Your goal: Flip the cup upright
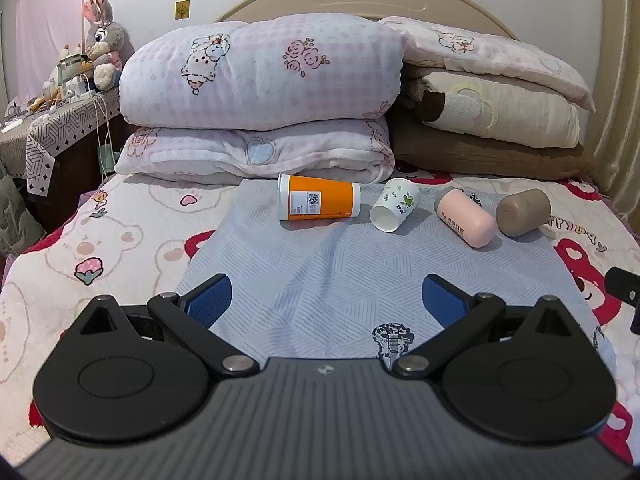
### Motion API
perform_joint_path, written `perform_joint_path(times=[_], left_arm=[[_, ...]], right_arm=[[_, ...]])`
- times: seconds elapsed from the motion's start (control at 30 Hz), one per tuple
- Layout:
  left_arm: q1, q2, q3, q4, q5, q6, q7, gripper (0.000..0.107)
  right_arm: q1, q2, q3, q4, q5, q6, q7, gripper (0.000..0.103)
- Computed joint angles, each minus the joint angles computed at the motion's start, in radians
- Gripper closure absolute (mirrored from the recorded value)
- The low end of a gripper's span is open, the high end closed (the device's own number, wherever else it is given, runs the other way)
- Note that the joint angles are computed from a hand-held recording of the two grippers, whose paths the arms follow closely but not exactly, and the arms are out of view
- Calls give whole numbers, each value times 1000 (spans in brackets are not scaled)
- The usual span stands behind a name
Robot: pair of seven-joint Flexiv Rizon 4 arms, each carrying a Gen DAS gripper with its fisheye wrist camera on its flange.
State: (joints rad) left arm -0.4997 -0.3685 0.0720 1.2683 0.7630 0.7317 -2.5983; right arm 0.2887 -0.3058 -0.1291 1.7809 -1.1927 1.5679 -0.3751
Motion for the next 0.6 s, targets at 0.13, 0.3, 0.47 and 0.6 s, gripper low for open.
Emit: perform_joint_path(times=[0.13, 0.3, 0.47, 0.6], left_arm=[[1, -5, -1, 1, -5, 13, -16, 4], [1, -6, 2, -1, -8, 19, -19, 4], [20, 9, 6, 37, -34, 110, -66, 4], [22, 12, 9, 46, -35, 118, -87, 4]], right_arm=[[1, 3, -11, -1, -37, 4, 32, 0], [-10, 4, -9, -6, -83, 17, 71, 0], [-36, 6, 4, -18, -153, 19, 136, 0], [-54, 3, 27, -19, -143, 18, 128, 0]])
